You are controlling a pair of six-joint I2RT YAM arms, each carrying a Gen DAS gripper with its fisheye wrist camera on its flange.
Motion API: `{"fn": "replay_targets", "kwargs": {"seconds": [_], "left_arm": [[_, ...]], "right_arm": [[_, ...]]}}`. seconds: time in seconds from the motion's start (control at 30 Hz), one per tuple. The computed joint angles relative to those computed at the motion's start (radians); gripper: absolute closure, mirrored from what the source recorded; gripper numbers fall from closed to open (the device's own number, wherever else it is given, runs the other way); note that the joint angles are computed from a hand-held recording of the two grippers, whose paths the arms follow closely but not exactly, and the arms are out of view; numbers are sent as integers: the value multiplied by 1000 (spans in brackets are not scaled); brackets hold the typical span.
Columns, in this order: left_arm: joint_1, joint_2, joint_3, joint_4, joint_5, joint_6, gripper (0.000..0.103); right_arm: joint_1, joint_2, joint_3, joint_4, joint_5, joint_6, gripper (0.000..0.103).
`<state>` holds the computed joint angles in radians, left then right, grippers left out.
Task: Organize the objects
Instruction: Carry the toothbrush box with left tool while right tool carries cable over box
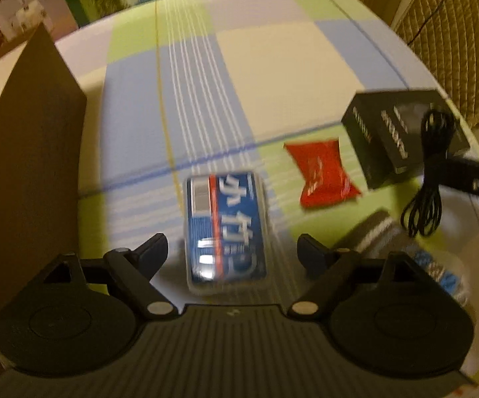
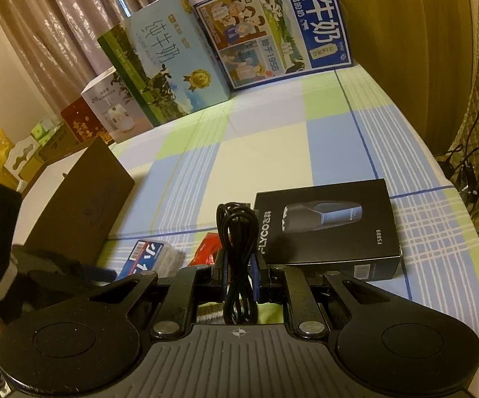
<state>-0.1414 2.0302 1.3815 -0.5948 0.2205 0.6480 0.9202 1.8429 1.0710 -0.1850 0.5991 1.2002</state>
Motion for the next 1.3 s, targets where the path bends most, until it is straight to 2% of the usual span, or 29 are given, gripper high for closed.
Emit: {"fn": "replay_targets", "kwargs": {"seconds": [0.07, 0.17, 0.27, 0.3, 0.43, 0.6, 1.03, 1.3], "left_arm": [[-10, 22, 23, 7, 16, -12, 22], [-31, 43, 19, 39, -12, -22, 37], [-36, 68, 20, 62, -37, -33, 42], [-27, 69, 15, 74, -17, -38, 48], [-15, 50, -13, 102, -13, -51, 49], [16, -11, -51, 106, 37, -45, 49], [114, -182, -37, -15, 170, -28, 49], [210, -239, 25, -100, 265, -2, 49]], "right_arm": [[4, -1, 1, -5, 6, 6, 93], [7, -4, 2, -13, 14, 18, 93], [12, -10, 3, -21, 25, 26, 93], [14, -12, 3, -24, 30, 29, 93], [21, -17, 10, -36, 42, 35, 93], [30, -21, 23, -44, 55, 26, 93], [58, -25, 103, -51, 93, -42, 93], [85, 10, 212, -44, 108, -112, 93]]}}
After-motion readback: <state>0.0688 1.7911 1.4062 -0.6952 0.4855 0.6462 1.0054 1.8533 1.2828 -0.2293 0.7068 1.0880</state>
